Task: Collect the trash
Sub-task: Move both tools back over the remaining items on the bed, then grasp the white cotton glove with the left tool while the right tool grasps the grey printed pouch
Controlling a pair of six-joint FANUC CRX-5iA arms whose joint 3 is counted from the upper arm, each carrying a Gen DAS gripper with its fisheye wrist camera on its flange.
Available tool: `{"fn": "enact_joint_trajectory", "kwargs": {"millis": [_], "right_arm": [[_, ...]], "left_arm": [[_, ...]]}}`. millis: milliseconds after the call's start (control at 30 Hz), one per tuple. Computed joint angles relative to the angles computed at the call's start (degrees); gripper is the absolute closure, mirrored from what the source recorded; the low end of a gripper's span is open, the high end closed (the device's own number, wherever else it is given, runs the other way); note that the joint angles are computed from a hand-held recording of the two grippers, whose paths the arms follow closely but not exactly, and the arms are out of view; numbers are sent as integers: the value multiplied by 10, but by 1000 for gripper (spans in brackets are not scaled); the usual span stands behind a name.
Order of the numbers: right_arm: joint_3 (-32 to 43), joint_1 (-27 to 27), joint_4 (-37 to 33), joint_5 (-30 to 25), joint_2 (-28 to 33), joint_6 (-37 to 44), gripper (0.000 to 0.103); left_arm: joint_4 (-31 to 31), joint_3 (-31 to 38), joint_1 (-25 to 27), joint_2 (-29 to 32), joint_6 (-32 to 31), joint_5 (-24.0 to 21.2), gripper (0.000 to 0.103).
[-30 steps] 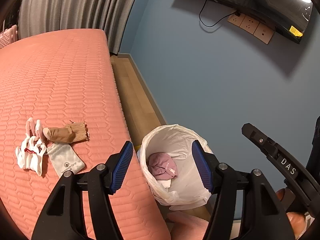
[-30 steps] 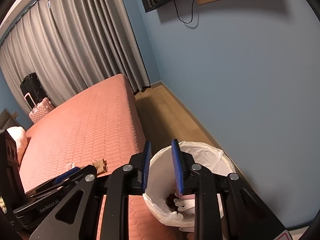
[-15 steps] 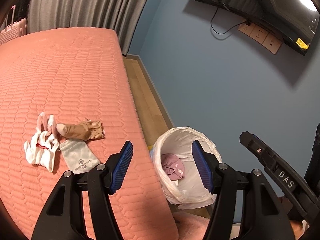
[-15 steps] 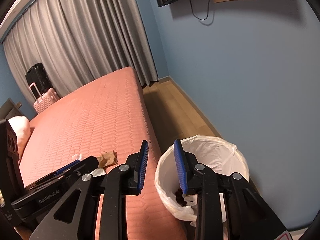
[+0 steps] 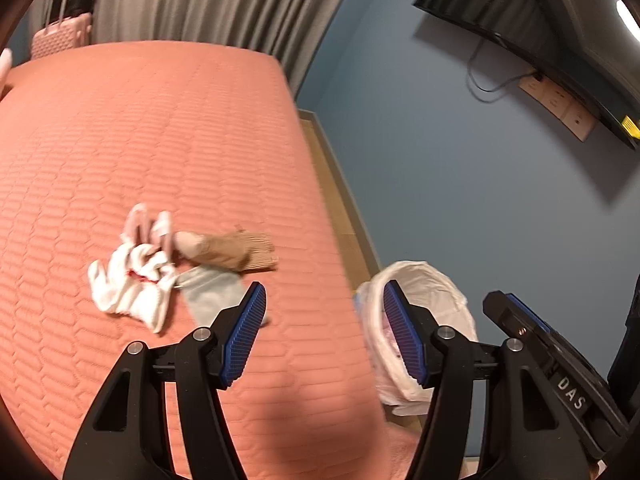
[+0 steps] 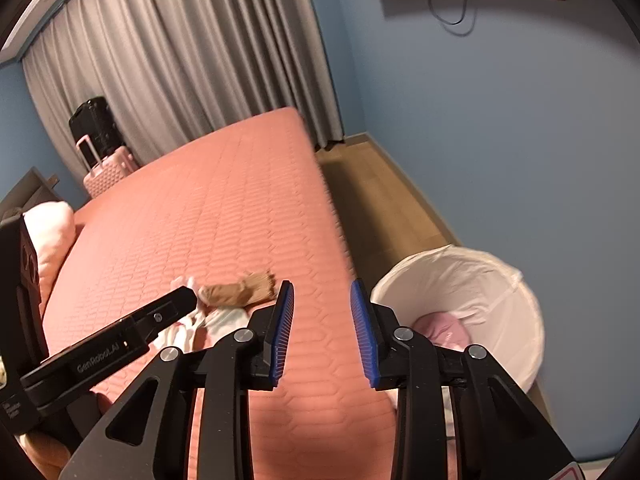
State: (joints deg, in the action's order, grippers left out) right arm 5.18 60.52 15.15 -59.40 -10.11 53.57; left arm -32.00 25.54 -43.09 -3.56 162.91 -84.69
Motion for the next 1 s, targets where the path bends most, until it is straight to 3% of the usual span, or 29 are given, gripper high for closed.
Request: {"fn": "enact_joint_trajectory", "kwargs": {"millis": [500, 633, 767, 1000], "right_arm": [[19, 67, -31, -14, 61, -2, 64], [28, 73, -45, -19, 86, 4, 59], [40, 69, -71, -21, 112, 10, 53], [68, 57, -111, -32, 167, 21, 53]], "left_arm": [[17, -146, 47, -110, 49, -47, 40], [30, -182, 72, -132, 52, -51, 30], [52, -217, 106, -150, 48, -43, 25], [108, -278, 182, -173, 17, 1, 24]]}}
